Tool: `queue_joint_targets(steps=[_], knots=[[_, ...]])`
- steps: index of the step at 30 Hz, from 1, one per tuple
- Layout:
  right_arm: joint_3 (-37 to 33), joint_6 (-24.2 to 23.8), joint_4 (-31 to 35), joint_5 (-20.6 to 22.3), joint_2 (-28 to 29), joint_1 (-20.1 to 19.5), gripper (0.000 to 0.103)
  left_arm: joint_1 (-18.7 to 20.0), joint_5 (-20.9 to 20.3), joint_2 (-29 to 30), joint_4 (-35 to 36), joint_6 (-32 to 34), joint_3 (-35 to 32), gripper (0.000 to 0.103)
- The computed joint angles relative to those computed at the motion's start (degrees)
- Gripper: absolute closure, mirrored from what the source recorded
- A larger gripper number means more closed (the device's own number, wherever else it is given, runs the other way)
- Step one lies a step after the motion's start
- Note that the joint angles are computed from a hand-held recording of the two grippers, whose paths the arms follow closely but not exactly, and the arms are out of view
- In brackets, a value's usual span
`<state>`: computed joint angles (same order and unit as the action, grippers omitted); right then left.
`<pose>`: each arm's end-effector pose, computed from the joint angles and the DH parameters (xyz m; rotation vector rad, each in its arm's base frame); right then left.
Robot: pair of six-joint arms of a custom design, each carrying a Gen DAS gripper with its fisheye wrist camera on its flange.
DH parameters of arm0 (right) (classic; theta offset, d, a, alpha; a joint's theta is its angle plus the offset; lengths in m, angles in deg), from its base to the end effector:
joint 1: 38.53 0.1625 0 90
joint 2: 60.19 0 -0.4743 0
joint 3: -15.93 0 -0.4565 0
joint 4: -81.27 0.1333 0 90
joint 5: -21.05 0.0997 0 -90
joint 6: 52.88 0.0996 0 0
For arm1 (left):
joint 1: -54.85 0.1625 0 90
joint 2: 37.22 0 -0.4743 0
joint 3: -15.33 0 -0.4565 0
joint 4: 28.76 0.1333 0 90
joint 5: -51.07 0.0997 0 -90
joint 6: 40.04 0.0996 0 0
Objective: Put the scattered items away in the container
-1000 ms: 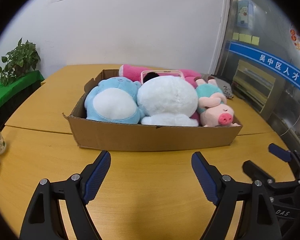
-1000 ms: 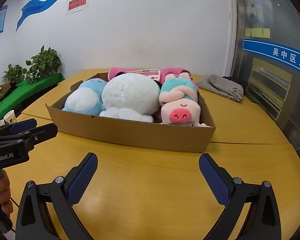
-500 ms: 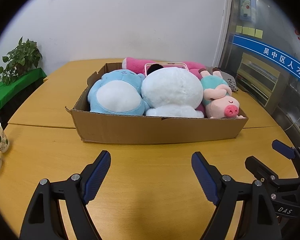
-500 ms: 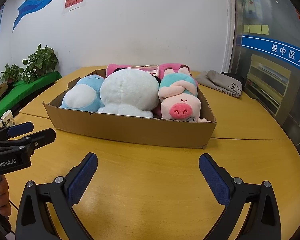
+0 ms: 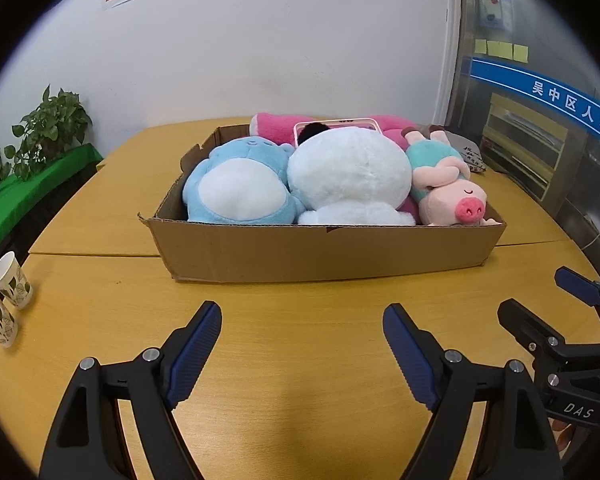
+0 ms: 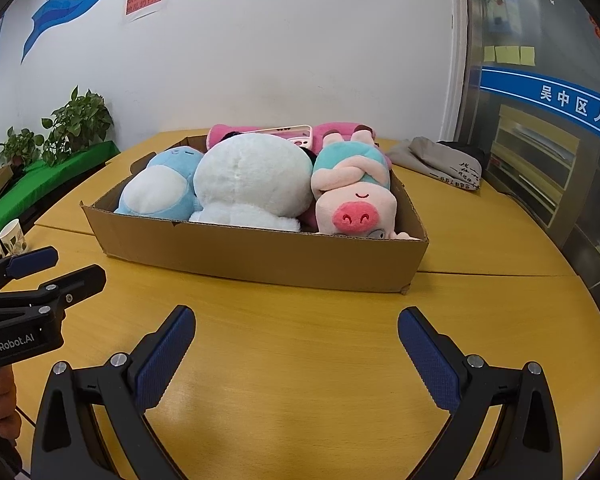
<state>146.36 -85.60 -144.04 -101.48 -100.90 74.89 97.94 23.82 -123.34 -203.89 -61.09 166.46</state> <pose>0.2685 -0.4193 0.0278 0.8566 -2.2223 0.9343 -0.0925 -0.3904 0.2134 0.2587 2.1837 -1.0667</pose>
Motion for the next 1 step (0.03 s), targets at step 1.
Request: queue_joint_targets(steps=[1], knots=[[0.0, 0.0, 0.0, 0.0, 0.0, -0.1, 0.0, 0.1, -0.1, -0.1, 0.1, -0.1, 0.0, 0.02]])
